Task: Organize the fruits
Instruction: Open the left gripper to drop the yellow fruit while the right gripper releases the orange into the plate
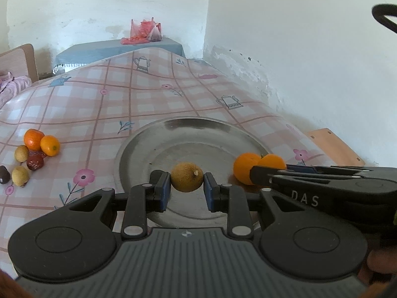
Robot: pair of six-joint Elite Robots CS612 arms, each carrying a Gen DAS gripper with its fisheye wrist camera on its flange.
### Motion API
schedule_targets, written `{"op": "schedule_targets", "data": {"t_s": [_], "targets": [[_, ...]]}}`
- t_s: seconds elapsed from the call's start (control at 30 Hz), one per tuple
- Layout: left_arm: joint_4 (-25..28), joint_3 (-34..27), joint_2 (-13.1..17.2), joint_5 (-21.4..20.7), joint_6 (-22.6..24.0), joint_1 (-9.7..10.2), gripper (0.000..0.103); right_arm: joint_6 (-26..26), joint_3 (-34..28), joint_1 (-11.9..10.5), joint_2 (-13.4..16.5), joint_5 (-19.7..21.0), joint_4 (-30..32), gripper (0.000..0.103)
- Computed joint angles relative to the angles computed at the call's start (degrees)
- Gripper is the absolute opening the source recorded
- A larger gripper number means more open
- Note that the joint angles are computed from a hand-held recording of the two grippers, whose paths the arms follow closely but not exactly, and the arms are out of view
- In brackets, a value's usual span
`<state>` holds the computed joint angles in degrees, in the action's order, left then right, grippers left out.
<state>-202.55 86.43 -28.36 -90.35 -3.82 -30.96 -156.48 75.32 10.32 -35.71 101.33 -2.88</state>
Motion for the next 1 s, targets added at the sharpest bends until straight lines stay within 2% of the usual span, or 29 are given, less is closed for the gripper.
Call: {"op": "schedule_targets", "data": {"t_s": [0.4,0.5,0.63,1.0], "targets": [[1.00,-0.77,0.51,-0.30,0.01,0.15,0.032,0.36,-1.06,-0.20,0.89,-0.59,1.14,0.031],[0.46,-0.66,0.52,0.15,-0.16,0.10,0.039,0.29,-0.88,-0.13,0.77,-0.33,0.76,0.031],[-0.42,-0.34,0.34,0.79,-0.90,0.14,0.057,1.03,-0.23,-0.11,0.37,0.02,-0.15,0.032],[-2.55,1.71,-0.92,2.88,-1.30,0.48,0.065,-0.53,0.02,0.71,-0.40,-0.39,-1.23,0.033]]}}
